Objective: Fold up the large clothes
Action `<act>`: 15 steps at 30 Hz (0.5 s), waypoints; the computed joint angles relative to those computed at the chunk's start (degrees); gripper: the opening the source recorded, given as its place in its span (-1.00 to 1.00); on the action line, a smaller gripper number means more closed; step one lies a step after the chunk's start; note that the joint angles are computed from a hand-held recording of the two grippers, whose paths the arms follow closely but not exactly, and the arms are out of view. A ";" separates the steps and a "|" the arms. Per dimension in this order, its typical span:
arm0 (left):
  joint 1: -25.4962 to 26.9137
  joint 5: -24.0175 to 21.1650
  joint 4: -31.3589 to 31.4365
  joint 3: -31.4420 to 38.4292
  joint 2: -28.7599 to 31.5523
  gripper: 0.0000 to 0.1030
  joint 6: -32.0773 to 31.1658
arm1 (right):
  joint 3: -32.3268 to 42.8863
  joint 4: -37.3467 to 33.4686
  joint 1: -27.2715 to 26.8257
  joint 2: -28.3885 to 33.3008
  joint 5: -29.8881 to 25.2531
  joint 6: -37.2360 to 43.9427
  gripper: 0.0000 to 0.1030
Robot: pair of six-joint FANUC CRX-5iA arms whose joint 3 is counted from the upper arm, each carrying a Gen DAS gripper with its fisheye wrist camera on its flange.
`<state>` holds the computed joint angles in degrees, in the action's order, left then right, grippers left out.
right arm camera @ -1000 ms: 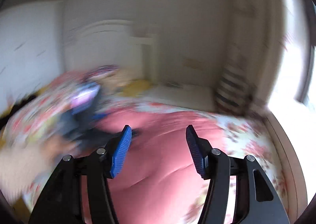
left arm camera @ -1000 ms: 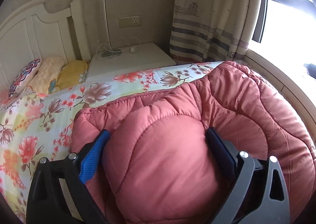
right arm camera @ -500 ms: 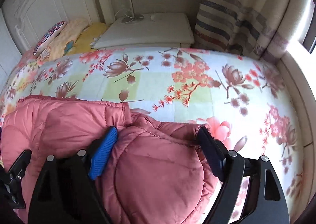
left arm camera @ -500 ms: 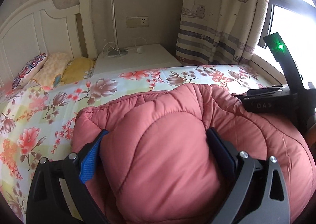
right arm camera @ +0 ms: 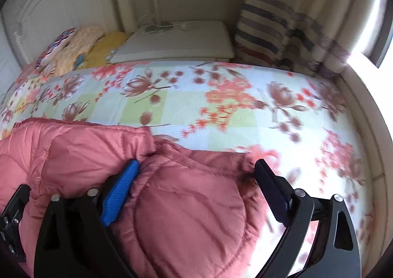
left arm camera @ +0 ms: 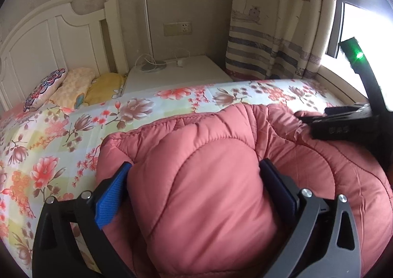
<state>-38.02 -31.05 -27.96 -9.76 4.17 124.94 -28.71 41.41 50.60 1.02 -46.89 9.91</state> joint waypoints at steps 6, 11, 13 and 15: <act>-1.95 -4.51 -3.35 1.13 -0.21 0.96 5.50 | -4.10 3.90 7.69 -7.58 -6.82 -7.53 0.76; -5.31 -10.36 -9.63 3.39 0.59 0.96 12.87 | -12.02 10.56 20.64 -16.19 -11.40 -16.91 0.76; -8.02 -14.71 -14.00 5.45 1.82 0.96 14.94 | -12.13 7.73 23.06 -15.37 -10.60 -14.29 0.76; -10.51 -18.54 -18.25 7.06 2.95 0.96 17.27 | -13.78 9.59 23.32 -13.79 -9.22 -15.71 0.85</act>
<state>-48.53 -49.59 -46.21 -2.70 7.12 142.21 -42.48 51.00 73.92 -12.77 -56.12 -5.80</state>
